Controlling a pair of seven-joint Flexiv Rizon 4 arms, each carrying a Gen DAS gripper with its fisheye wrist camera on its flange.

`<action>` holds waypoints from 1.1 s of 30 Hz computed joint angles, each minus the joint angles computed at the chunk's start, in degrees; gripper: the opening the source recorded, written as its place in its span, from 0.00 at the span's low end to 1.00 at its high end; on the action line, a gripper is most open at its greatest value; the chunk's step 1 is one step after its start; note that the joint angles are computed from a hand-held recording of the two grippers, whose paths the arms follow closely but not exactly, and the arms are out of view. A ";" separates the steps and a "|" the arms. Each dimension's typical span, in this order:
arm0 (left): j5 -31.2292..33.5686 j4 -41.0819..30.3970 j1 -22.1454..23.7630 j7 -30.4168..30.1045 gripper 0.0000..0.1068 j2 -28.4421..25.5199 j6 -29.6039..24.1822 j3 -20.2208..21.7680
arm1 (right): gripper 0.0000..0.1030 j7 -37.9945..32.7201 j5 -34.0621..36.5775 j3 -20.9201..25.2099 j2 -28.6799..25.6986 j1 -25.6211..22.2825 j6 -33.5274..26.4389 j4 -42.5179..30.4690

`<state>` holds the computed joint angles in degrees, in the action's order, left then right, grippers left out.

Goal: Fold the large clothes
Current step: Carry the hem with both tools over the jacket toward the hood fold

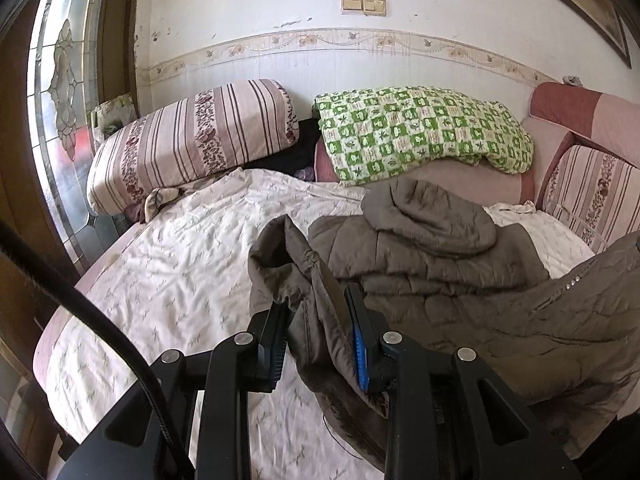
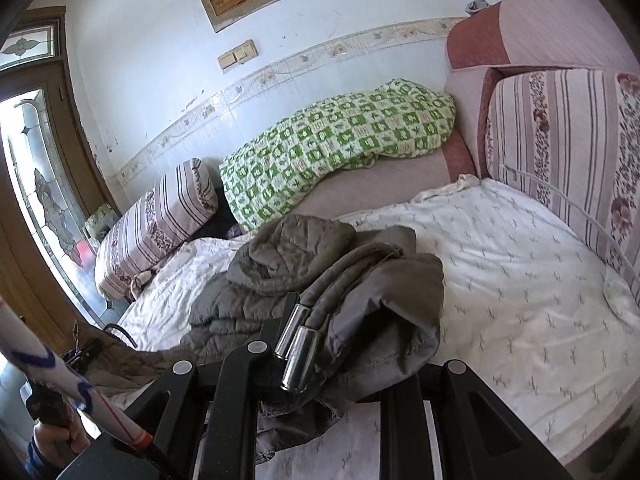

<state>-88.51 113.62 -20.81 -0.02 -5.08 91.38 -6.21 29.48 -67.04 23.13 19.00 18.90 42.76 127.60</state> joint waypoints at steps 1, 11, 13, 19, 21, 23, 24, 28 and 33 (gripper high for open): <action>4.97 -0.26 0.86 -4.45 0.25 -0.39 -1.58 0.40 | 0.19 -0.46 -0.06 -0.54 -0.02 -0.19 0.52 -0.17; 39.48 -14.10 8.31 -35.76 0.26 -8.67 -11.24 0.29 | 0.19 -5.99 0.89 -5.88 -3.63 -5.22 8.28 -5.98; 44.08 -17.64 8.77 -39.82 0.27 -10.88 -12.42 0.33 | 0.19 -7.74 1.59 -6.95 -5.09 -6.09 9.41 -7.45; 61.20 -36.50 6.61 -56.65 0.56 -22.31 -17.86 5.45 | 0.19 -9.53 4.27 -10.99 -10.06 -9.09 16.17 -11.03; 64.41 -44.15 6.66 -61.37 0.56 -26.49 -22.68 6.73 | 0.19 -11.00 5.93 -12.65 -12.86 -9.87 18.54 -12.92; 67.33 -52.03 6.69 -66.77 0.56 -30.77 -27.46 8.35 | 0.19 -12.28 7.44 -13.93 -15.60 -10.30 19.59 -14.78; 68.29 -54.82 7.00 -68.76 0.56 -32.35 -28.65 8.61 | 0.19 -13.03 8.29 -14.58 -16.98 -10.36 19.83 -15.79; 71.96 -65.47 8.48 -76.85 0.57 -38.38 -30.60 10.17 | 0.19 -14.80 11.40 -17.34 -22.02 -10.34 20.24 -19.64; 77.03 -73.54 10.63 -77.72 0.57 -42.51 -32.10 9.22 | 0.19 -18.55 17.71 -20.38 -28.07 -9.82 20.08 -24.25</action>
